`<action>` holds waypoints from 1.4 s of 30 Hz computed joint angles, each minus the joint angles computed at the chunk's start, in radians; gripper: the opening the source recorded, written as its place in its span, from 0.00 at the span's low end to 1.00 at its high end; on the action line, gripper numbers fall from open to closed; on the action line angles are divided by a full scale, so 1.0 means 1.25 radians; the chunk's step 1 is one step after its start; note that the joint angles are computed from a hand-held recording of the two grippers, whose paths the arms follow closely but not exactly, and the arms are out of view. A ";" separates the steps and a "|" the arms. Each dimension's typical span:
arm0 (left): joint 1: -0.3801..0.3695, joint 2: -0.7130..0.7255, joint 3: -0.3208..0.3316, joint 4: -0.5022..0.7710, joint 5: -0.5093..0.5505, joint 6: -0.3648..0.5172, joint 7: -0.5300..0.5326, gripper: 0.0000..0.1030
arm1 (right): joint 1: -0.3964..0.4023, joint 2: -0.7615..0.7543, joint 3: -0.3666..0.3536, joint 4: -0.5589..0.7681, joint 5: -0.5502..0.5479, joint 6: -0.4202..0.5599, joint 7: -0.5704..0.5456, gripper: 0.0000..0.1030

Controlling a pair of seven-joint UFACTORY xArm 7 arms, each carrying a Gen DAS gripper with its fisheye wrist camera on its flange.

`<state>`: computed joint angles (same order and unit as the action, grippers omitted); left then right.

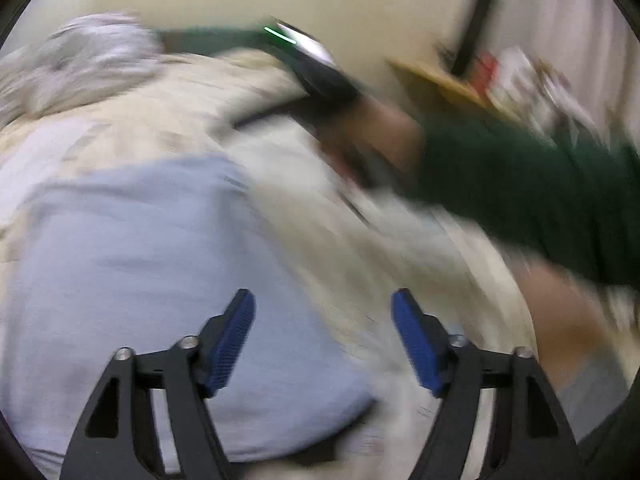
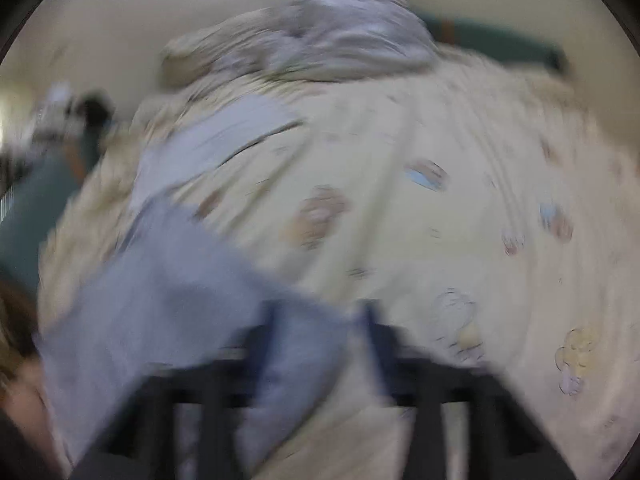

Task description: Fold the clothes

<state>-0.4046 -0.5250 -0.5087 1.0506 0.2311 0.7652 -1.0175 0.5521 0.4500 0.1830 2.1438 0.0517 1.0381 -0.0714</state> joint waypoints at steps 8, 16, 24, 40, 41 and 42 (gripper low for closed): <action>0.034 -0.026 0.171 -0.092 -0.119 0.282 0.098 0.90 | 0.083 -0.219 0.059 -0.407 -0.074 -0.085 0.097 0.68; 0.010 0.016 0.174 -0.073 -0.179 0.454 0.187 0.92 | 0.048 -0.452 0.084 -0.682 -0.036 -0.036 0.134 0.69; 0.011 -0.150 0.224 -0.158 -0.240 0.326 0.278 0.91 | -0.021 -0.500 0.033 -0.673 0.193 0.029 0.099 0.69; -0.016 0.090 0.587 -0.158 -0.729 -0.162 0.656 1.00 | -0.070 -0.526 0.016 -0.734 0.285 -0.049 0.098 0.69; -0.027 0.121 0.607 -0.144 -0.768 -0.138 0.697 0.99 | -0.072 -0.519 0.015 -0.730 0.285 -0.051 0.100 0.69; -0.034 0.148 0.621 -0.131 -0.802 -0.112 0.733 0.99 | -0.075 -0.517 0.012 -0.731 0.289 -0.053 0.102 0.69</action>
<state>-0.4472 -0.3405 0.2678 0.8864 -0.7708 0.6259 -0.1012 0.4582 -0.1965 0.1986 1.2295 0.4123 0.9717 0.0565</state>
